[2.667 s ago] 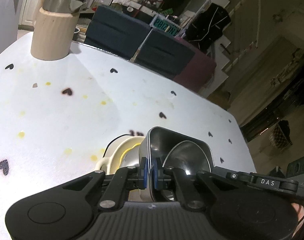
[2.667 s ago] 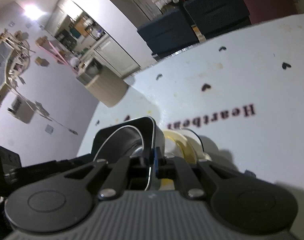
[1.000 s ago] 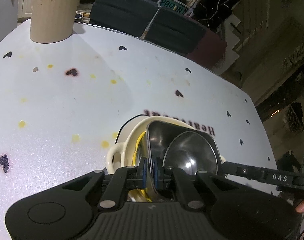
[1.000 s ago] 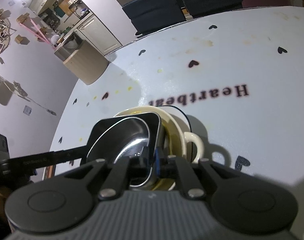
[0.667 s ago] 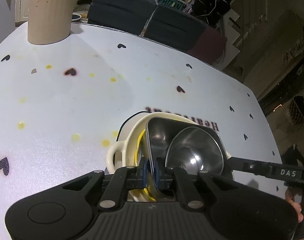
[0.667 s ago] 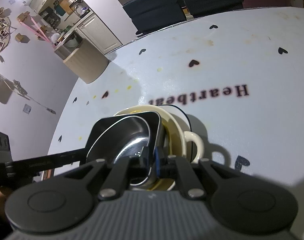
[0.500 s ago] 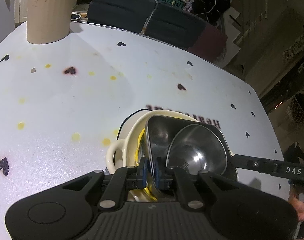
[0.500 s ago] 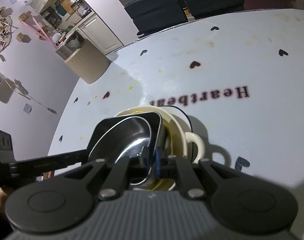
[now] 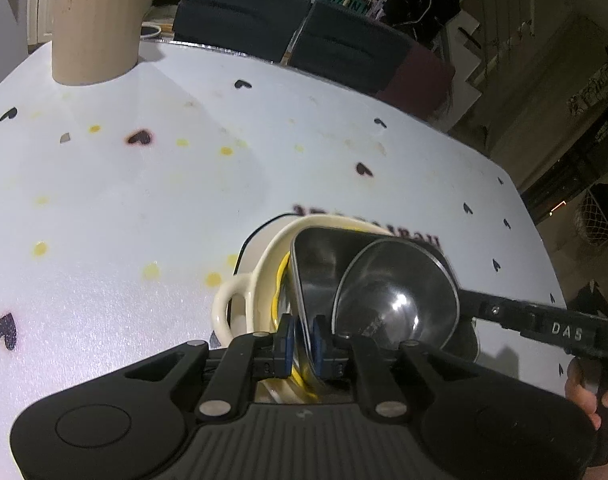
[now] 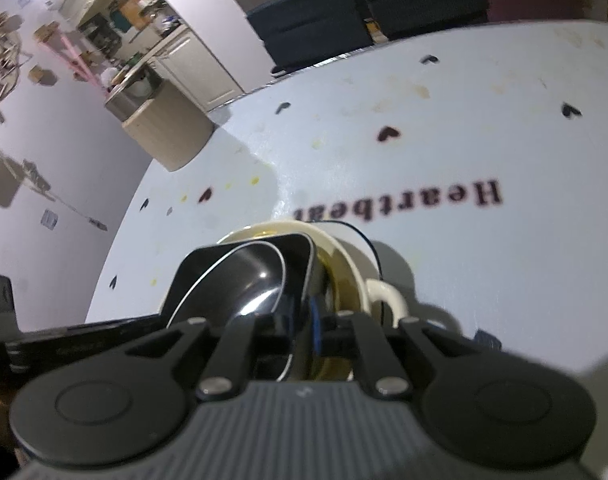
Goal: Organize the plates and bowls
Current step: 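Lower the steel tray into the cream two-handled bowl with both grippers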
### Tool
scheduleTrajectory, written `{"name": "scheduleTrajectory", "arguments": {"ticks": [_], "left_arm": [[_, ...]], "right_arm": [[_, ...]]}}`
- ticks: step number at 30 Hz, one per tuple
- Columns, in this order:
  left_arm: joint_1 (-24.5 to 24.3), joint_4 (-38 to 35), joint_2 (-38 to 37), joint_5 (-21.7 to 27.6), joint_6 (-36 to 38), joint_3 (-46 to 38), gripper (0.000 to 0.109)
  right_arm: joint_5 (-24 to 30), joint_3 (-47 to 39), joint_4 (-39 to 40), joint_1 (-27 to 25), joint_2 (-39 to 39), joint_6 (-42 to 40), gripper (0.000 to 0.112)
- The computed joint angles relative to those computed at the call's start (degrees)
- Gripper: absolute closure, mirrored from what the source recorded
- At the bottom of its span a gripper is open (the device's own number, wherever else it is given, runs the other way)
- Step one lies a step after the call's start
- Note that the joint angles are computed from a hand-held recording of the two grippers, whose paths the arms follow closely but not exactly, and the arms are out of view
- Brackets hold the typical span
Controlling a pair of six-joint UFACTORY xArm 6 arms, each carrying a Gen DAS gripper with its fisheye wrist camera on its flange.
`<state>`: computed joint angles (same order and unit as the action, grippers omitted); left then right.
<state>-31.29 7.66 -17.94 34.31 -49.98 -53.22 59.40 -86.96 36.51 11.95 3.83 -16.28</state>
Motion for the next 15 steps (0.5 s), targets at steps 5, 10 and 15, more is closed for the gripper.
{"name": "scheduleTrajectory", "arguments": {"ticks": [5,10,15], "left_arm": [[0.1,-0.1,0.0,-0.1,0.3,0.0,0.100],[0.2,-0.3,0.0,-0.1,0.5,0.0,0.100],[0.4,-0.3,-0.2,0.7,0.0,-0.3,0.094]], "right_arm": [[-5.8,4.2,-3.0,2.1,-3.2,-6.4,0.104],[-4.3,3.8,-1.6,1.1,-2.9,-6.3,0.104],[-2.8,2.8,-0.8,0.5,-2.2,-5.4,0.104]]}}
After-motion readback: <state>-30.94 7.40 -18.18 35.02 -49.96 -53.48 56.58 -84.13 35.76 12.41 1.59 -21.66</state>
